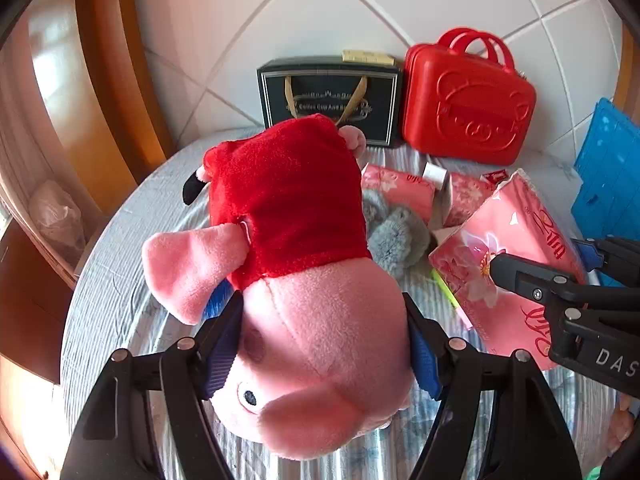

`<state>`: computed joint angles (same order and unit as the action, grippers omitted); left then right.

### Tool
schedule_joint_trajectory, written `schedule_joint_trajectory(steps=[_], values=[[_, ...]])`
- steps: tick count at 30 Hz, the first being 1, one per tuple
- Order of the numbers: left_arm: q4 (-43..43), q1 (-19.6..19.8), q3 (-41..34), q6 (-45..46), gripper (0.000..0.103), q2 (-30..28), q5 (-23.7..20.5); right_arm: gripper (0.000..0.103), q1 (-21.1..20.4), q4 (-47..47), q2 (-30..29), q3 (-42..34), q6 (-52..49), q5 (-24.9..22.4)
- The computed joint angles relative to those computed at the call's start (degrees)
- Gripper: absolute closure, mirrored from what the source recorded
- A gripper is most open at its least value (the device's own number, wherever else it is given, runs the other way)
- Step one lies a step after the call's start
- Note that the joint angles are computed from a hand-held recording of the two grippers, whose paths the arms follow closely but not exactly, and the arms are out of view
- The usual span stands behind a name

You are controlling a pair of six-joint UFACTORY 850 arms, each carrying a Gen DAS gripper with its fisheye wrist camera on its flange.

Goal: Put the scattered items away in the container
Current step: 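Lift the pig and tissue pack into the blue crate and release both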

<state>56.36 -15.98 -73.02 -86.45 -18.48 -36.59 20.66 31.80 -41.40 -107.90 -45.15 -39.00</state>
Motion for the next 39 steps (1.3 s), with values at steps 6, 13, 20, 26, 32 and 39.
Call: schedule_joint_trajectory(steps=[6,13,20,26,32,39], values=[[6.2,-5.4,0.1,-6.7,0.031,4.1,-6.5,0.050,-2.6,12.1,10.0,9.5,-12.4,4.9],[10.2,-11.4,-2.6,-10.7,0.031,5.3,-13.0,0.050,-6.7,24.1,17.2,15.1,-25.3,5.8],[15.3,-15.7,-2.9,-12.1,0.031,6.7,-11.5,0.050,-9.9,33.1,25.3,22.8,-32.9,10.8],[19.1,-18.3,-5.6,-11.1,0.031,5.8,-7.0,0.050,-13.0,36.1,31.8,28.1,-34.0,16.4],[20.9,-21.0,-15.2,-7.8,0.031,0.0,-3.0,0.049,-20.0,41.5,36.9,31.2,-38.3,18.1],[19.0,-25.2,-38.2,0.2,0.031,-14.6,-2.2,0.049,-31.1,49.5,35.4,27.9,-45.1,16.5]])
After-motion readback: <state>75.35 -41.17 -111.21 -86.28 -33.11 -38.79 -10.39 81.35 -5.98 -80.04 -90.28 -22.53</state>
